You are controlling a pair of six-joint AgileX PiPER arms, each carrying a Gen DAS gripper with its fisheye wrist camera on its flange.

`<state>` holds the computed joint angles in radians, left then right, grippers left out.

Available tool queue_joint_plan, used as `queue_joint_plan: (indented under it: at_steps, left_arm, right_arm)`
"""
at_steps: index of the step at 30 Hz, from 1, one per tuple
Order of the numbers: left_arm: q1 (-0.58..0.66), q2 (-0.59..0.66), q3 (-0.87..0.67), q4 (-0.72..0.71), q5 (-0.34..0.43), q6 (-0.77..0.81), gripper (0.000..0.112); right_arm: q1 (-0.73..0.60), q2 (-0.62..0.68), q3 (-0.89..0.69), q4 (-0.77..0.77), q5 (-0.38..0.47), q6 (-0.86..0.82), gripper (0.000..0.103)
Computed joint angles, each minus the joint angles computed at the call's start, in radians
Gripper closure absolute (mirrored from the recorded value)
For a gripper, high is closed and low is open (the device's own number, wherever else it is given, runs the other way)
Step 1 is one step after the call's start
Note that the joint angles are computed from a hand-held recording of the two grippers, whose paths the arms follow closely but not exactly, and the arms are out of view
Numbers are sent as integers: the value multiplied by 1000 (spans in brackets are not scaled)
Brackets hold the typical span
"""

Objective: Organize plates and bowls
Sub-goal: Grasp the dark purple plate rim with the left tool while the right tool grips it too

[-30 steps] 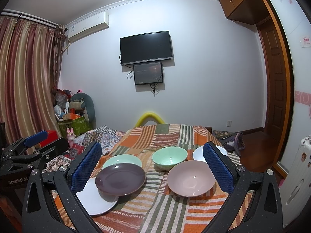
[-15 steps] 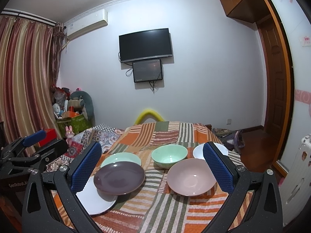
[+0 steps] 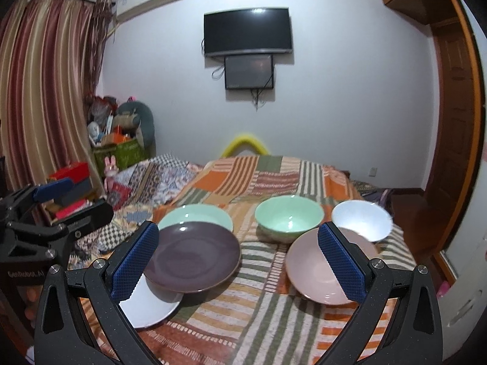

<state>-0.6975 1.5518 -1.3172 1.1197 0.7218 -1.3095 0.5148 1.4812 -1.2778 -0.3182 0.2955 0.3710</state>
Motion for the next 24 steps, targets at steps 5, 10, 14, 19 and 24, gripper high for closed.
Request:
queue_joint_plan:
  at_steps: [5, 10, 14, 19, 24]
  left_arm:
    - [145, 40, -13, -159, -113, 155, 32]
    - [304, 104, -52, -507, -219, 464, 49]
    - [377, 175, -90, -681, -215, 632, 60]
    - [442, 245, -121, -876, -229, 829, 72]
    - [474, 289, -137, -962, -235, 918, 76]
  right_arm:
    - [-20, 96, -92, 216, 47, -197, 0]
    - [-67, 208, -206, 497, 152, -401, 0]
    - [-77, 258, -235, 502, 191, -392, 12]
    - [-82, 313, -286, 479, 257, -361, 36]
    - [-98, 381, -365, 504, 331, -376, 38]
